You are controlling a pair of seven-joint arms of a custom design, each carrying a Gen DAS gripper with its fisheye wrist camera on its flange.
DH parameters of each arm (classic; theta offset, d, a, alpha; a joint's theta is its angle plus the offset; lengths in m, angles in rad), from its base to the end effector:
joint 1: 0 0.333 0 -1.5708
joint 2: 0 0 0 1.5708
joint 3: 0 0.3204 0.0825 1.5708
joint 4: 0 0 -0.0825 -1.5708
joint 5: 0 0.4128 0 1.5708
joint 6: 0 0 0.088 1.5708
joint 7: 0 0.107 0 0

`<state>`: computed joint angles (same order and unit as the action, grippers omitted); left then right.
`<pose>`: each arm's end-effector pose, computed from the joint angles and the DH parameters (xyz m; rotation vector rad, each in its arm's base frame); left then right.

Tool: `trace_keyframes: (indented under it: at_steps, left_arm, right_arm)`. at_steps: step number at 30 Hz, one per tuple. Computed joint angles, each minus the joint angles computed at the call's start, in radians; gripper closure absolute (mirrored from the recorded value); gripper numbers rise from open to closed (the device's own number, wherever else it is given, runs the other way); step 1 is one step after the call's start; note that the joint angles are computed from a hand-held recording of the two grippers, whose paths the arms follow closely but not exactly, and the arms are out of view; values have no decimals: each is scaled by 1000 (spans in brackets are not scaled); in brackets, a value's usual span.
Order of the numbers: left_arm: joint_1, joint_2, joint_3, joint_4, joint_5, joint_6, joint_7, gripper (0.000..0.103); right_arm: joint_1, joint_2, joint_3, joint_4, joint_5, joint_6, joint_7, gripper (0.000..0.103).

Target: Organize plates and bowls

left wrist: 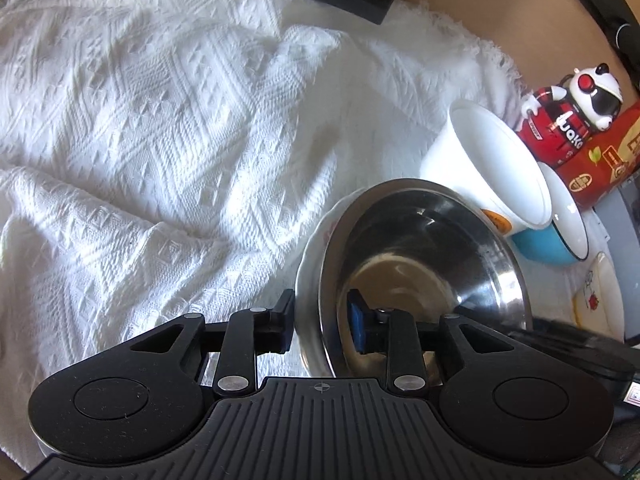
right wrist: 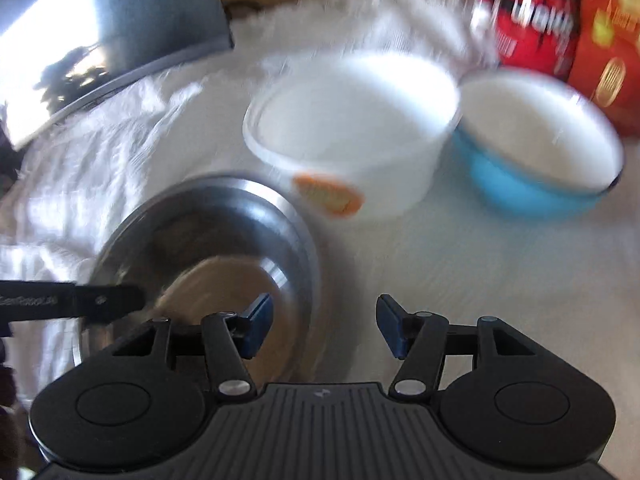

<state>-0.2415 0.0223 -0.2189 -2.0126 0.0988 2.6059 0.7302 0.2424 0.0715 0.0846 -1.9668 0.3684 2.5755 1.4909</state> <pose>0.5615 -0.2799 0.4983 -2.3300 1.6976 -0.8253 0.6090 0.1990 0.4865 -1.9290 1.6645 -0.1356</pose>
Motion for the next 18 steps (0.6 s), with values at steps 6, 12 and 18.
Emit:
trace_keyframes:
  at_steps: [6,12,18]
  left_arm:
    - [-11,11,-8,43,-21,-74,32,67]
    - [-38,45,-17,89,-36,-101,58,64]
    - [-52,77,-8,123,-52,-94,52,64]
  right_arm:
    - [0,-30,-5,-26,4,-21,21,49]
    - [-1,-70,-26,-69,-24,-23,50,49]
    - [-9,-89,-42,-83,-21,-48,33,49]
